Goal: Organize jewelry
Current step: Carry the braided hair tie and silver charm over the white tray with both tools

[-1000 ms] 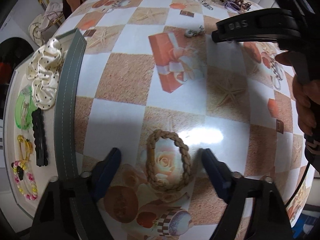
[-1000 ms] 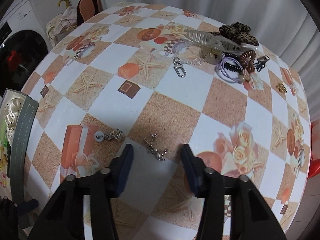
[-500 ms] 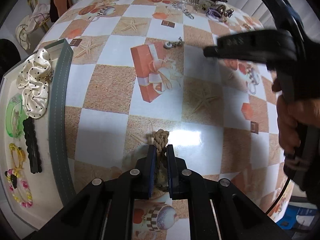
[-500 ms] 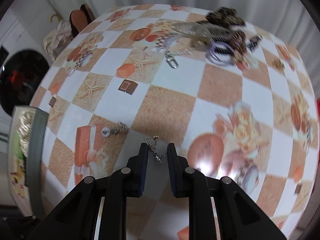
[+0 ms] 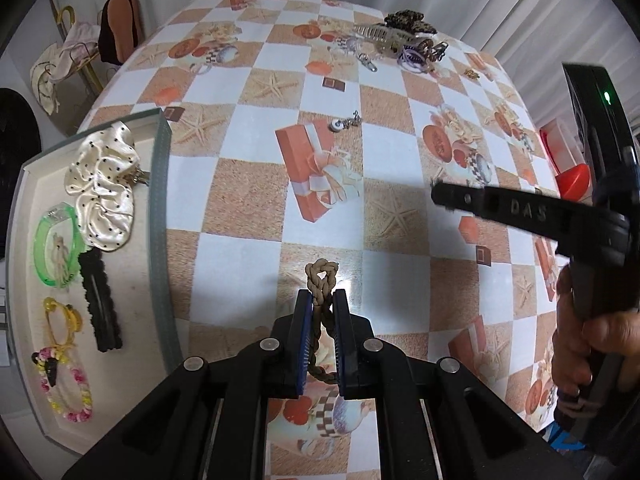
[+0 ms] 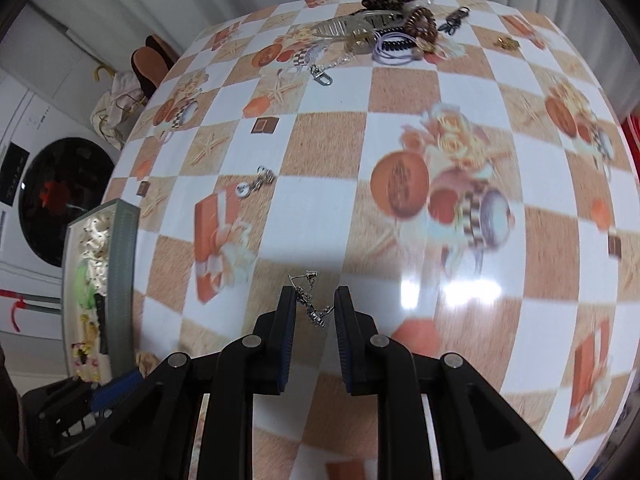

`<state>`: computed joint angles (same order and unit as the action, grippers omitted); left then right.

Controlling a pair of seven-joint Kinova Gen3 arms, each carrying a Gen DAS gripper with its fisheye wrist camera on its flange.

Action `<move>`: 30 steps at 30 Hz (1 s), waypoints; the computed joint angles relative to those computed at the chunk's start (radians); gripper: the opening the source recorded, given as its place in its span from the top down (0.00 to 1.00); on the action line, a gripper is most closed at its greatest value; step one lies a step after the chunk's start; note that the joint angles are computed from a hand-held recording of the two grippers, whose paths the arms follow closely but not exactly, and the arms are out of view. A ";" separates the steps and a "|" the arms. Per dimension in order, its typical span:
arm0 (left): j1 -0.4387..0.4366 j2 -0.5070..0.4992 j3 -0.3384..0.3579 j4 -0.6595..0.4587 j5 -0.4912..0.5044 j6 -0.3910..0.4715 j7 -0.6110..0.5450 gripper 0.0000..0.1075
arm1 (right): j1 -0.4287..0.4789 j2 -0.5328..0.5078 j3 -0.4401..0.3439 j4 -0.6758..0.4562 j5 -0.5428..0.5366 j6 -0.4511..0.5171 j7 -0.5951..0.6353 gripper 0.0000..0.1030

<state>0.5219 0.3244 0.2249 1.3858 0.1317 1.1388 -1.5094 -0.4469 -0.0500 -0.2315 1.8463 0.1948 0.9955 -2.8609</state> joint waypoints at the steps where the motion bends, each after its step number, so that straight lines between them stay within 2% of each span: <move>1: -0.007 -0.005 0.000 0.002 0.005 0.000 -0.009 0.86 | -0.004 -0.006 -0.006 0.000 0.001 0.003 -0.017 0.80; 13: -0.086 -0.062 -0.018 0.037 0.039 -0.002 -0.076 0.86 | -0.065 0.013 -0.051 -0.085 0.052 0.045 -0.142 0.80; 30: -0.213 -0.142 -0.060 0.138 0.067 -0.013 -0.127 0.86 | -0.201 0.172 -0.010 -0.293 0.080 0.051 -0.084 0.80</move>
